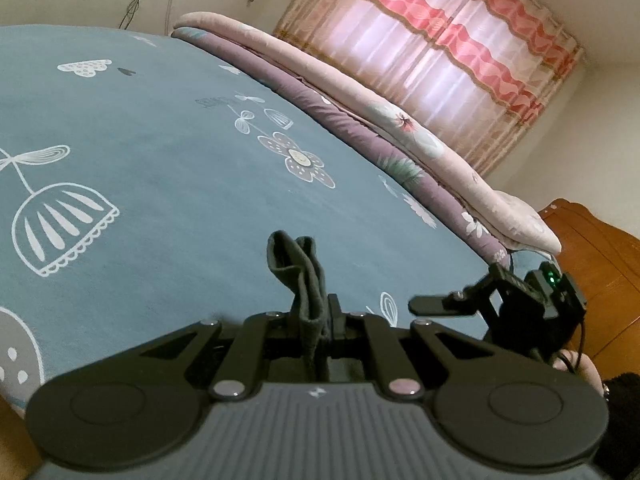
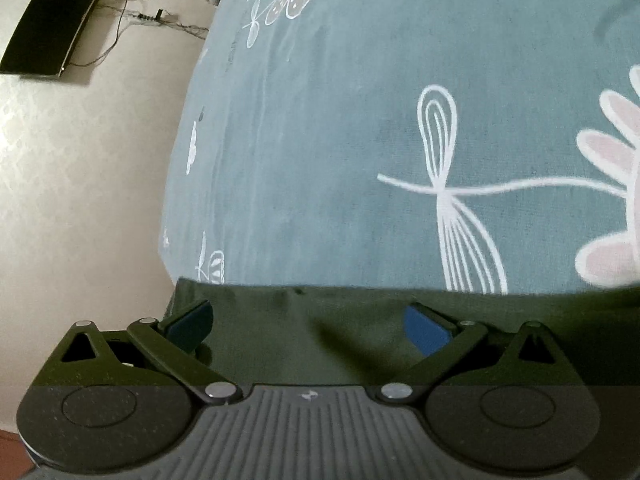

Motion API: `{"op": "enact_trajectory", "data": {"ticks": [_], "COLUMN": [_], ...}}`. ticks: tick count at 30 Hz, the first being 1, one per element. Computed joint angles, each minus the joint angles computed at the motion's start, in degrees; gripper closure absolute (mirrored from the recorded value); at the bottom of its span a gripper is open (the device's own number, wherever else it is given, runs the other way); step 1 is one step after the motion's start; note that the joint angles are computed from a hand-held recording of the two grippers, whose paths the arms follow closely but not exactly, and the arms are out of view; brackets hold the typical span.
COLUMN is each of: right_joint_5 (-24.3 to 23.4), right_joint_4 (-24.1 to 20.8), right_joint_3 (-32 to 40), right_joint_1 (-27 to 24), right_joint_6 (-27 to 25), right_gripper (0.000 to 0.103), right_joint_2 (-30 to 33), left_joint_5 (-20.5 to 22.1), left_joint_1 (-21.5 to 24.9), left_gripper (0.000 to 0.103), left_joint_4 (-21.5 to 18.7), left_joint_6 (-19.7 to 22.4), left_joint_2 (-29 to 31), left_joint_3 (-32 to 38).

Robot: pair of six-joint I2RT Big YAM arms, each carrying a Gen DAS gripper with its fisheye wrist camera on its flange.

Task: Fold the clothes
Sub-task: 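Lift the strip end with the left tool while the right tool grasps the other end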

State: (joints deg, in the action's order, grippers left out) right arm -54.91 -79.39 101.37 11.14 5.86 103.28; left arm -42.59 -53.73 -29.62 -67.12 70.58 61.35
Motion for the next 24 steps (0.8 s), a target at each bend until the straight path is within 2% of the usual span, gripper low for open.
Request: {"op": "enact_trajectory", "data": {"ticks": [7,11,17,19,24], "right_joint_5": [-0.1,0.0,-1.0,-1.4,-0.5], "right_joint_4": [-4.7,-5.1,-10.4,-10.0,-3.2], "right_joint_3": [-4.5,-7.7,-11.9,-12.2,-11.2], "right_joint_1": [0.2,-0.1,-0.1,-0.4,-2.9], "right_joint_6": [-3.0,-3.2,-7.7,-7.4,-3.5], "right_gripper": [0.0,0.0,0.0,0.0,0.0], "right_joint_2": [-3.5,-6.2,-7.2,-7.5,-9.6], "left_joint_5": [-0.1,-0.6,-1.3,-1.5,-2.0], "left_joint_1": [0.0,-0.3,-0.7,-0.9,-1.5], "left_gripper": [0.096,0.096,0.096,0.096,0.096], "left_joint_4": [-0.1,-0.6,-1.4,-1.6,-2.1], "left_joint_6": [0.1,0.1,0.1,0.3,2.0], "left_joint_2": [0.2,0.5,1.3,1.6,2.6], "left_joint_3": [0.3,0.8,2.1,2.7,4.9]}}
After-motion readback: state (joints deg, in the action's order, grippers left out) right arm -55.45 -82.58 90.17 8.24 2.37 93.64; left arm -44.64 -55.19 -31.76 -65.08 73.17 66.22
